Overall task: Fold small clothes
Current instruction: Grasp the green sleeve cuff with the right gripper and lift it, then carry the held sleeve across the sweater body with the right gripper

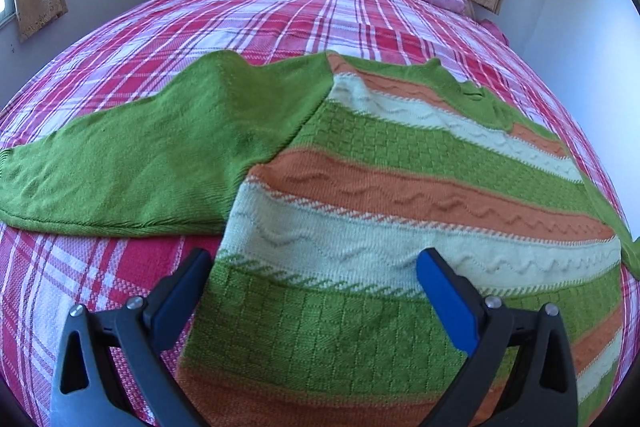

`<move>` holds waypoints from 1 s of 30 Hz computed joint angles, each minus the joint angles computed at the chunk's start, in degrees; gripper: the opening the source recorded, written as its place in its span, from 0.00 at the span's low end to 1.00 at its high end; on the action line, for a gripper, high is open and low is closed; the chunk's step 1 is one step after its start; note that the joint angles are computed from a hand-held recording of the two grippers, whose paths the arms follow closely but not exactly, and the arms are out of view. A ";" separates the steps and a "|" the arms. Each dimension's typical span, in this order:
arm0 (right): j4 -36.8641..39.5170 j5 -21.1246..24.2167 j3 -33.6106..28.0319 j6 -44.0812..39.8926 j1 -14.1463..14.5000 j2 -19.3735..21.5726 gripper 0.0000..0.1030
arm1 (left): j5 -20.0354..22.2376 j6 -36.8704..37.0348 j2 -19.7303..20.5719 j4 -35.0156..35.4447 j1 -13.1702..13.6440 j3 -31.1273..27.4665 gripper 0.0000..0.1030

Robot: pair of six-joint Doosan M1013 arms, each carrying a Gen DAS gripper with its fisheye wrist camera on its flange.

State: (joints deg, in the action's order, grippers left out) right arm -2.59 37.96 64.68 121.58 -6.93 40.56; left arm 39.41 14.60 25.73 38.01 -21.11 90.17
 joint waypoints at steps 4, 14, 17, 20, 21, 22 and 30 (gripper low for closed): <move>7.07 -4.34 2.79 -6.55 -1.15 -1.89 0.07 | -0.28 -0.11 -0.02 -0.10 0.03 0.05 1.00; 15.71 -11.08 6.38 -17.29 0.61 -7.90 0.07 | -0.49 0.40 -0.07 -0.39 0.12 0.08 1.00; 19.42 -11.17 6.13 -24.61 2.99 -9.21 0.07 | -2.29 2.46 -0.79 -1.17 0.20 0.78 1.00; 24.77 -10.93 6.08 -32.12 5.34 -10.20 0.07 | -2.20 0.08 -1.94 3.67 -0.84 1.97 1.00; 26.61 -10.81 6.16 -34.72 6.38 -10.57 0.07 | -2.00 -1.05 -2.46 5.91 -1.34 2.53 1.00; 28.30 -10.48 6.04 -37.04 7.35 -10.68 0.07 | -1.99 -1.35 -2.98 7.39 -1.71 3.02 1.00; 38.55 -5.30 5.20 -51.00 15.59 -9.67 0.07 | -4.32 -10.48 -7.92 15.94 -1.78 8.19 1.00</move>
